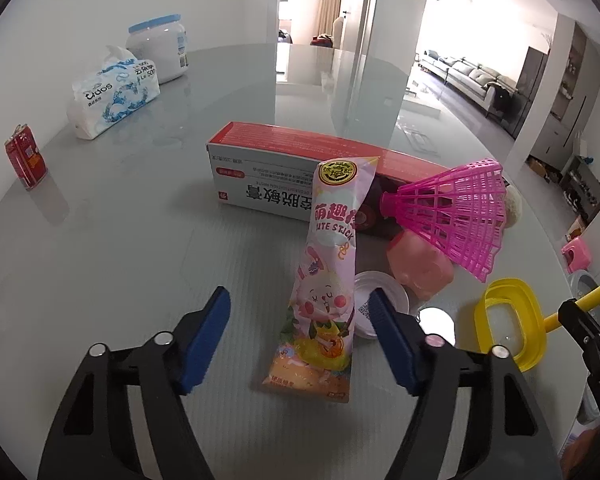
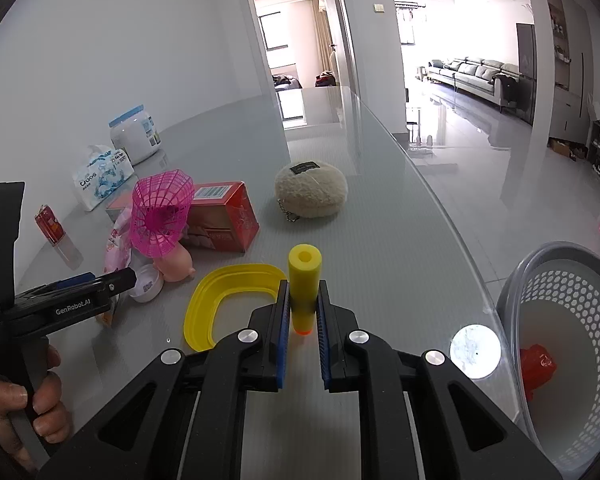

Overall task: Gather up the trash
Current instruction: 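Grasp the yellow foam tube with the right gripper while the left gripper grasps the pink snack wrapper, then carry both items over the grey basket and open both grippers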

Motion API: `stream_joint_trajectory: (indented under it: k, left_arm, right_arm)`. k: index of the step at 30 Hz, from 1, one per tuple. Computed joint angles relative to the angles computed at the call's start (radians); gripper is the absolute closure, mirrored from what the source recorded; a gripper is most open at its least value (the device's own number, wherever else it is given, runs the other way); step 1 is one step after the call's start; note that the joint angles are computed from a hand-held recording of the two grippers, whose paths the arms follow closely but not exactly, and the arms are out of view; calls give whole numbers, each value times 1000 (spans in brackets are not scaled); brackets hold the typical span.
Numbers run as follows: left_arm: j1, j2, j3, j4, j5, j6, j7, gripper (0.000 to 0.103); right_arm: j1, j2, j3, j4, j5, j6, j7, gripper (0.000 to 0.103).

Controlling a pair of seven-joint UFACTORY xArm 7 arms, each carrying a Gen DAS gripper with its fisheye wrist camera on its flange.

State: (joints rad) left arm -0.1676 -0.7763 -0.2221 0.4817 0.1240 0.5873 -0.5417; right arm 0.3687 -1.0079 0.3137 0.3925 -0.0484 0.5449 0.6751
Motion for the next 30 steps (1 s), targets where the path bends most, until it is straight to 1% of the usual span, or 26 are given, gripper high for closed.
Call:
stream_joint_trajectory:
  k: [1, 2, 4, 5, 6, 11, 15, 21, 27, 30]
  left_arm:
    - [-3, 3, 2, 0, -1, -1, 3, 48]
    - [-6, 4, 3, 0, -1, -2, 7, 51]
    - [-11, 2, 3, -3, -2, -6, 11, 67]
    - [-13, 1, 1, -4, -3, -8, 10, 73]
    - [-13, -2, -2, -6, -3, -9, 8, 74]
    - [-13, -27, -7, -19, 2, -18, 7, 77]
    - [-11, -68, -16, -28, 8, 2, -1, 77]
    - [-17, -168, -34, -36, 16, 53, -12, 77]
    - [-60, -240, -46, -23, -6, 96, -4, 77]
    - [-90, -256, -60, -15, -24, 101, -4, 77]
  right_arm:
    - [2, -4, -3, -2, 1, 2, -1, 91]
    - [4, -8, -6, -4, 2, 3, -3, 91]
    - [5, -11, -9, -5, 3, 5, -5, 91]
    - [6, -15, -11, -7, 5, 6, -6, 91]
    - [7, -17, -11, -8, 6, 8, -6, 91]
    - [6, -24, -15, -7, 10, 10, -8, 91]
    - [7, -43, -15, -7, 13, 20, -9, 91]
    - [16, -102, -9, -11, 19, 54, -6, 91]
    - [24, -191, -5, -18, 27, 114, -2, 91]
    - [23, -244, -3, -22, 29, 153, 1, 91]
